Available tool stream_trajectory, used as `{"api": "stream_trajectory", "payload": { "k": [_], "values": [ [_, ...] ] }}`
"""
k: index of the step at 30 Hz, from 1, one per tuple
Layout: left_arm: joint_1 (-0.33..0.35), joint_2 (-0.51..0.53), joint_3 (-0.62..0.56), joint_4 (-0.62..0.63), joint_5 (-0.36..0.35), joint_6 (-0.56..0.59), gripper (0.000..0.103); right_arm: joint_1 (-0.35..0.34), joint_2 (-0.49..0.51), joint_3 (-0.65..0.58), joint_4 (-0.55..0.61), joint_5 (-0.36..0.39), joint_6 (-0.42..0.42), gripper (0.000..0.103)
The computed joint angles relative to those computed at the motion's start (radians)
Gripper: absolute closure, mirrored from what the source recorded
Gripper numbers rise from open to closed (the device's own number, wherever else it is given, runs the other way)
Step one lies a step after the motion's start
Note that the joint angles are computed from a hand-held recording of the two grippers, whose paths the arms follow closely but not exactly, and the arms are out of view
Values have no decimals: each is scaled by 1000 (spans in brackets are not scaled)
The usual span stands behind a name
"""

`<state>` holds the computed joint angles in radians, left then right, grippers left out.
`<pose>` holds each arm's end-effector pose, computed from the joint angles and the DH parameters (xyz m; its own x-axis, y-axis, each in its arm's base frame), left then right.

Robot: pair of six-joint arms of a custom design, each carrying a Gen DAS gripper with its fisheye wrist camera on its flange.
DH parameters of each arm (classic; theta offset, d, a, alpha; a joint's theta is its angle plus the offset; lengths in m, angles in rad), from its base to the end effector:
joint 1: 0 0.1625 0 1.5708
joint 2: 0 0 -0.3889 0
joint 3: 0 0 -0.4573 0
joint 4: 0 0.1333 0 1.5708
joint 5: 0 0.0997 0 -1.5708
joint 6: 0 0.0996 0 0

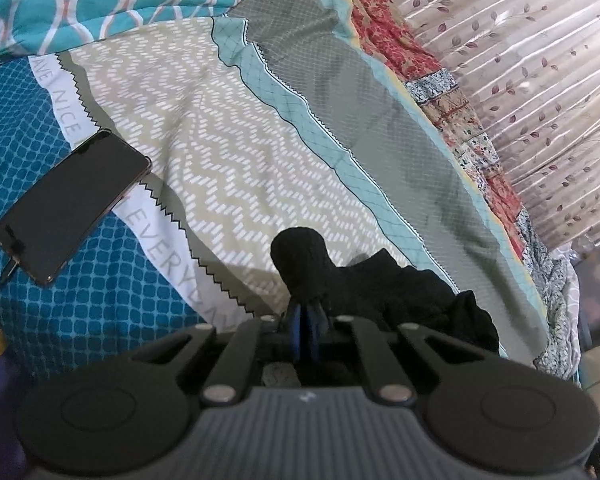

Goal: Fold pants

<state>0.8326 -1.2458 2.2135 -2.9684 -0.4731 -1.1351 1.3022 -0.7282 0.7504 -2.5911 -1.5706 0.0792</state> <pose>-0.1677 -0.5141 0.1547 -0.8022 -0.5960 0.0363 -0.2737 0.3130 -0.9095 -0.1064 -0.8888 0.4410 -0.9498 0.3057 -0.0666 0.2196 0.4998 -0.8378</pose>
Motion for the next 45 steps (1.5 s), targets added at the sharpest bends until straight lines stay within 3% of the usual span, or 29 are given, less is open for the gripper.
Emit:
{"api": "stream_trajectory", "payload": {
  "k": [1, 4, 7, 10, 14, 15, 18, 21, 27, 31, 34, 37, 39, 42, 43, 45],
  "values": [
    [-1, 0, 0, -1, 0, 2, 99, 7, 15, -13, -10, -56, -26, 39],
    [8, -3, -9, 37, -3, -3, 99, -15, -48, 123, -113, -45, -155, 40],
    [28, -5, -27, 78, -20, -16, 99, -34, -80, 202, -162, -104, -241, 40],
    [31, 0, -34, 93, -17, -29, 99, -43, -44, 170, -133, -159, -266, 41],
    [22, -5, -32, 127, -9, -62, 99, -50, 15, 93, -87, -184, -194, 43],
    [21, -10, -32, 142, -9, -72, 99, -46, 31, 81, -91, -204, -193, 50],
    [16, -14, -35, 170, -7, -94, 99, -30, 47, 63, -73, -238, -236, 87],
    [11, -12, -35, 161, 0, -81, 99, -11, 22, 82, -78, -256, -283, 95],
    [1, -24, -10, 12, 4, 18, 99, -3, -194, 360, -382, -121, -387, 95],
    [0, -38, 25, -49, -14, 42, 99, -38, -329, 523, -463, -99, -381, 95],
    [12, -48, 52, -40, -59, 14, 99, -74, -386, 615, -478, -154, -386, 95],
    [27, -52, 72, -4, -103, -37, 99, -112, -413, 671, -455, -214, -331, 95],
    [35, -47, 72, 60, -121, -76, 97, -120, -407, 693, -473, -295, -338, 94],
    [37, -72, 65, 281, -117, -195, 86, -114, -397, 693, -420, -401, -288, 74],
    [31, -89, 80, 305, -111, -221, 80, -110, -403, 700, -423, -417, -260, 60],
    [6, -136, 139, 269, -87, -242, 79, -106, -418, 723, -482, -448, -240, 54]
  ]
}}
